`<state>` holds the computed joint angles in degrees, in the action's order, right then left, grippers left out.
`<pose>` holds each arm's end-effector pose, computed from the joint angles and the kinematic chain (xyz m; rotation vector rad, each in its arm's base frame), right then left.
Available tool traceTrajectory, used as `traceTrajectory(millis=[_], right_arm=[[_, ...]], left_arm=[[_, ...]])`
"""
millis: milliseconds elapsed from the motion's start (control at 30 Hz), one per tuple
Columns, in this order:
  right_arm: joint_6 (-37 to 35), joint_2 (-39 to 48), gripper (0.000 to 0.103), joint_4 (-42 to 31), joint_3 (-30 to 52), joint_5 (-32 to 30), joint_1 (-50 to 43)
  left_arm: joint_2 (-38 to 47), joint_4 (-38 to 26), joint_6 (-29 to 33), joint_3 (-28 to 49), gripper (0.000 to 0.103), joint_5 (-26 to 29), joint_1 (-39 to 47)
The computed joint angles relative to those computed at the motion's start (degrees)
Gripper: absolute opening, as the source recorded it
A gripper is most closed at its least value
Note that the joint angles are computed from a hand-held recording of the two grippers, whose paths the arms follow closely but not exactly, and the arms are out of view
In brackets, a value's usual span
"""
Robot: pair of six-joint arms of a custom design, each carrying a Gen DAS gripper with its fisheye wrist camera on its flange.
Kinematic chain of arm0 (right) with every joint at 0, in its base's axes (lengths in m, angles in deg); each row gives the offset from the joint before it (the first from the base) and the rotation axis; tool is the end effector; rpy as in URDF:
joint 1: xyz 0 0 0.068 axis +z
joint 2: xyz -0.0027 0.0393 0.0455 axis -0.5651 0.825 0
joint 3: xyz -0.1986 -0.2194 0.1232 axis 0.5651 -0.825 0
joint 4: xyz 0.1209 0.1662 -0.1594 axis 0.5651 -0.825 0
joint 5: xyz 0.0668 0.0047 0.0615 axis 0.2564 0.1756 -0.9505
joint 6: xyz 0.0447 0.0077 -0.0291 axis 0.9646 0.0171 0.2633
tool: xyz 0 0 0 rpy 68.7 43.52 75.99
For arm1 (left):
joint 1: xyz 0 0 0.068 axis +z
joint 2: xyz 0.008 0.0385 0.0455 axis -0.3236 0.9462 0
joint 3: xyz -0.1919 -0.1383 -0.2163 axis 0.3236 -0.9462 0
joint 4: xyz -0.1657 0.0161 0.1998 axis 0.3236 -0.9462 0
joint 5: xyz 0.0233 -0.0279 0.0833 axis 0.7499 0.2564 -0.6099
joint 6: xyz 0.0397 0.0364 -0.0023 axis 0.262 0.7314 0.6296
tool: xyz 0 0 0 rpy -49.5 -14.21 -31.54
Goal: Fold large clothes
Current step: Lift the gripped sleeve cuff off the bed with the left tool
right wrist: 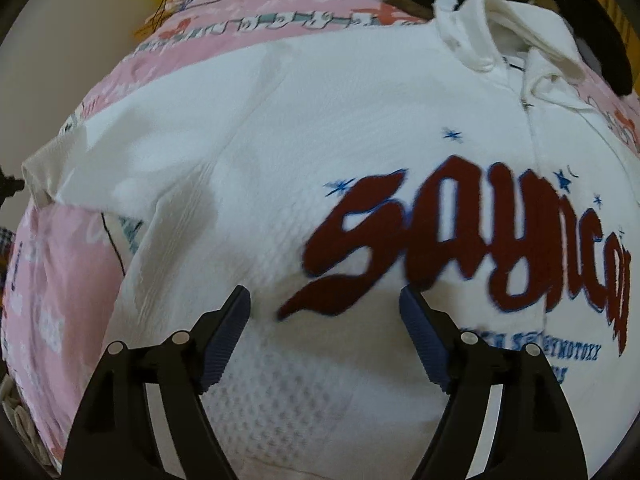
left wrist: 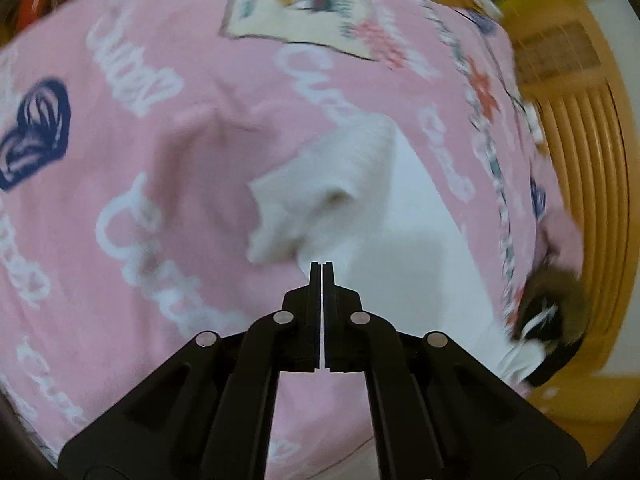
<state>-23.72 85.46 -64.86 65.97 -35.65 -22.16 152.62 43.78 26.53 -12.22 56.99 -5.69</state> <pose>0.2864 0.0645 0.0951 -0.0507 2.7405 0.1996 0.3525 0.0703 0.1564 -1.2559 2.5151 -0.6072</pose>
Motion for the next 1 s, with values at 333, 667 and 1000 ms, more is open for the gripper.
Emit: traceTrajectory(millis=[333, 667, 1000], right_arm=[[4.9, 3.1, 0.082, 0.1, 1.5, 6.4, 6.4], [5.9, 4.4, 0.085, -0.3, 2.5, 7.7, 7.5], [5.6, 5.5, 0.086, 1.9, 2.2, 6.9, 7.2]], left_arm=[[3.1, 1.7, 1.9, 0.3, 0.001, 8.5, 4.2], [-4.0, 18.2, -3.2, -10.3, 0.080, 8.4, 5.5], [4.6, 24.1, -14.8, -7.5, 0.081, 14.4, 5.4]])
